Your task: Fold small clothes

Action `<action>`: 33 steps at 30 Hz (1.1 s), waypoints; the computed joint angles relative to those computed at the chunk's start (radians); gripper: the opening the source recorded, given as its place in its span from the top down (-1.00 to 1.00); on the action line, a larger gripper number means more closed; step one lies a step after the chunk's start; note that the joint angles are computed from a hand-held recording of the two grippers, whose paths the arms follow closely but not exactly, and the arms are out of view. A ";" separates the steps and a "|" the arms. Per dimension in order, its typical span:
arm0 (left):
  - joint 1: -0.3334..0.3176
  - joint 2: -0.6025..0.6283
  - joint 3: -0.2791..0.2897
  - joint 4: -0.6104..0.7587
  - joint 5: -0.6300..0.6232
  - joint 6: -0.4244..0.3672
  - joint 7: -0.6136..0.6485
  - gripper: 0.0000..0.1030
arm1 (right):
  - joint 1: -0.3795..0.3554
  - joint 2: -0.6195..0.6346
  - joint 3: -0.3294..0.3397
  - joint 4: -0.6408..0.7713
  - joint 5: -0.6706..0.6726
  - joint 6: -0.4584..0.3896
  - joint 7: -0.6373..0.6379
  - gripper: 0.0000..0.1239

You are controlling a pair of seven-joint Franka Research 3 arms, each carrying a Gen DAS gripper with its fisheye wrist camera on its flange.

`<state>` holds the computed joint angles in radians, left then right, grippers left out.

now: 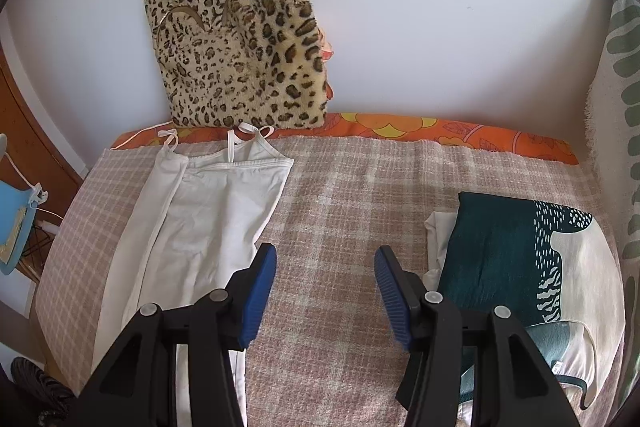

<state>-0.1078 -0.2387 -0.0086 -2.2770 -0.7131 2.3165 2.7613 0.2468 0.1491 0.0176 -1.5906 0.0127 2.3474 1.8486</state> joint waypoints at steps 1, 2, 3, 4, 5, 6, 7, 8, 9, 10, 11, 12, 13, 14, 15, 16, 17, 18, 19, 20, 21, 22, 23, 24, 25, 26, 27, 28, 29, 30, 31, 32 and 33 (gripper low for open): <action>0.000 0.000 -0.003 -0.005 0.003 0.011 -0.001 0.15 | 0.000 0.006 0.000 0.006 0.000 -0.001 -0.002 0.14; 0.000 0.001 -0.006 -0.008 0.010 0.023 -0.004 0.15 | -0.001 0.012 -0.001 0.012 0.003 -0.001 -0.008 0.14; 0.000 0.005 -0.009 -0.008 0.017 0.036 -0.009 0.15 | 0.000 0.011 -0.001 0.011 0.000 -0.001 -0.004 0.14; 0.000 0.008 -0.011 -0.008 0.022 0.043 -0.014 0.15 | 0.000 0.017 -0.002 0.017 0.000 -0.003 -0.007 0.14; -0.002 0.010 -0.013 -0.009 0.026 0.050 -0.017 0.15 | 0.000 0.025 -0.003 0.024 -0.002 -0.003 -0.008 0.14; -0.004 0.009 -0.015 -0.012 0.029 0.060 -0.014 0.15 | 0.001 0.031 -0.004 0.030 -0.002 -0.004 -0.007 0.14; -0.009 0.005 -0.015 -0.020 0.028 0.071 -0.003 0.16 | -0.001 0.038 -0.004 0.036 0.003 -0.003 -0.010 0.14; -0.014 0.002 -0.014 -0.027 0.024 0.083 0.012 0.16 | -0.002 0.044 -0.004 0.041 0.011 -0.001 -0.014 0.14; -0.019 0.000 -0.014 -0.035 0.017 0.098 0.027 0.20 | -0.003 0.050 -0.005 0.046 0.018 0.000 -0.016 0.14; -0.025 -0.002 -0.010 -0.041 0.003 0.111 0.041 0.28 | -0.004 0.057 -0.005 0.052 0.023 0.003 -0.018 0.14; -0.029 -0.002 -0.007 -0.045 -0.008 0.122 0.050 0.33 | -0.005 0.066 -0.006 0.061 0.028 0.005 -0.020 0.14; -0.030 -0.001 -0.006 -0.045 -0.014 0.129 0.053 0.47 | -0.008 0.075 -0.007 0.068 0.039 0.007 -0.024 0.14; -0.032 0.004 -0.002 -0.040 -0.021 0.125 0.056 0.61 | -0.010 0.085 -0.006 0.077 0.050 0.008 -0.026 0.14; -0.032 0.009 0.003 -0.033 -0.030 0.119 0.062 0.69 | -0.012 0.098 -0.006 0.089 0.064 0.008 -0.032 0.14; -0.030 0.016 0.005 -0.025 -0.038 0.110 0.062 0.77 | -0.014 0.113 -0.006 0.103 0.073 0.008 -0.035 0.14; -0.026 0.025 0.009 -0.013 -0.048 0.092 0.058 0.80 | -0.014 0.132 -0.005 0.121 0.080 0.006 -0.040 0.14; -0.020 0.033 0.011 -0.002 -0.056 0.073 0.051 0.82 | -0.015 0.152 -0.004 0.139 0.089 0.003 -0.048 0.14; -0.012 0.040 0.010 0.009 -0.062 0.058 0.041 0.86 | -0.016 0.174 -0.002 0.159 0.102 0.000 -0.059 0.14; -0.004 0.046 0.011 0.019 -0.071 0.037 0.031 0.87 | -0.018 0.197 -0.001 0.181 0.115 -0.006 -0.065 0.14; 0.004 0.052 0.010 0.028 -0.081 0.021 0.019 0.88 | -0.021 0.221 0.001 0.204 0.131 -0.013 -0.070 0.14; 0.012 0.055 0.009 0.034 -0.089 0.007 0.007 0.89 | -0.025 0.247 0.003 0.228 0.150 -0.020 -0.072 0.14; 0.019 0.058 0.009 0.041 -0.102 -0.010 -0.002 0.89 | -0.028 0.269 0.005 0.248 0.168 -0.023 -0.072 0.15; 0.026 0.061 0.009 0.047 -0.114 -0.022 -0.008 0.89 | -0.035 0.293 0.010 0.269 0.194 -0.026 -0.075 0.19; 0.033 0.062 0.009 0.053 -0.128 -0.034 -0.013 0.89 | -0.045 0.316 0.019 0.292 0.225 -0.028 -0.086 0.21; 0.040 0.061 0.010 0.056 -0.147 -0.045 -0.016 0.89 | -0.054 0.338 0.029 0.312 0.256 -0.028 -0.098 0.24; 0.046 0.062 0.011 0.061 -0.162 -0.055 -0.022 0.89 | -0.059 0.358 0.035 0.333 0.279 -0.029 -0.108 0.25; 0.053 0.063 0.012 0.066 -0.174 -0.066 -0.029 0.89 | -0.062 0.382 0.040 0.361 0.297 -0.034 -0.116 0.26; 0.059 0.065 0.013 0.072 -0.186 -0.075 -0.036 0.90 | -0.064 0.403 0.043 0.386 0.308 -0.042 -0.123 0.26; 0.065 0.066 0.014 0.077 -0.199 -0.083 -0.044 0.90 | -0.064 0.430 0.045 0.423 0.315 -0.056 -0.128 0.26; 0.071 0.068 0.014 0.082 -0.208 -0.091 -0.051 0.90 | -0.064 0.454 0.047 0.456 0.320 -0.069 -0.134 0.26; 0.076 0.070 0.013 0.086 -0.215 -0.097 -0.056 0.90 | -0.063 0.475 0.048 0.485 0.324 -0.080 -0.136 0.26; 0.080 0.071 0.011 0.089 -0.220 -0.100 -0.058 0.90 | -0.063 0.498 0.050 0.518 0.329 -0.091 -0.137 0.26; 0.083 0.070 0.008 0.089 -0.222 -0.100 -0.056 0.90 | -0.064 0.517 0.053 0.544 0.335 -0.100 -0.136 0.26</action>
<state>-0.0246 -0.1687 -0.0002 -2.1883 -0.9351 2.2165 2.7049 0.1831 0.6658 0.0702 -1.0463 0.3477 2.2470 1.7124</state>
